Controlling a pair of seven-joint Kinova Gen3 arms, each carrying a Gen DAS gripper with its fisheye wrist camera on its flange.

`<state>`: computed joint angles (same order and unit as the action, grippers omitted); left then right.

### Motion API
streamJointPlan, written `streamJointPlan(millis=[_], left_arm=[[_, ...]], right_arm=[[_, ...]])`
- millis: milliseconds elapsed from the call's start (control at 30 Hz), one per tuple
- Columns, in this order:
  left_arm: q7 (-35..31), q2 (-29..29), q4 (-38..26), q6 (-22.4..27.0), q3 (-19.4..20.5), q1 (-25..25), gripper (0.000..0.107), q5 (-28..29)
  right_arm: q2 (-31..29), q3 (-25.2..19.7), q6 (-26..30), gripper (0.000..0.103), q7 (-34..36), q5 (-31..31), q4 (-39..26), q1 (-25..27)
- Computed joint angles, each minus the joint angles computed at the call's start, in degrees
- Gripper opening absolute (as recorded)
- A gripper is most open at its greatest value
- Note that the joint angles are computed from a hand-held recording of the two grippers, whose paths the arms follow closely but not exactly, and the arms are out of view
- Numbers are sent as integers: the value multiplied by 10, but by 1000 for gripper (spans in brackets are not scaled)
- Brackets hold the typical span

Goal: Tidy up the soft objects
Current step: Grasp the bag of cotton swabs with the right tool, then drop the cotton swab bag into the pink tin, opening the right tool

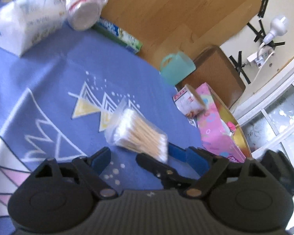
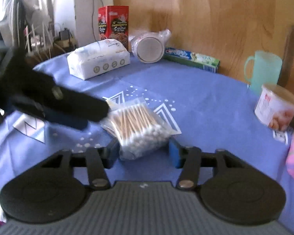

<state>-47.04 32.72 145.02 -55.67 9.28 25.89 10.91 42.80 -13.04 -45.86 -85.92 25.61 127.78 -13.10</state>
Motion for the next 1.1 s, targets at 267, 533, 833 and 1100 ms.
streamJointPlan(millis=[267,533,833,1100], left_arm=[[-14,-9,-62,64,-34,36,67,-29],[-142,-23,-244,229,-15,55,67,-51],[-312,45,-463,382,-105,171,94,70],[-369,30,-432,401,-250,299,97,187]], right_arm=[[50,-71,-186,46,144,-124,106,37],[107,-208,-373,46,236,-172,171,215],[49,-28,-359,61,32,-283,114,133],[87,51,-485,71,-149,-278,156,108]])
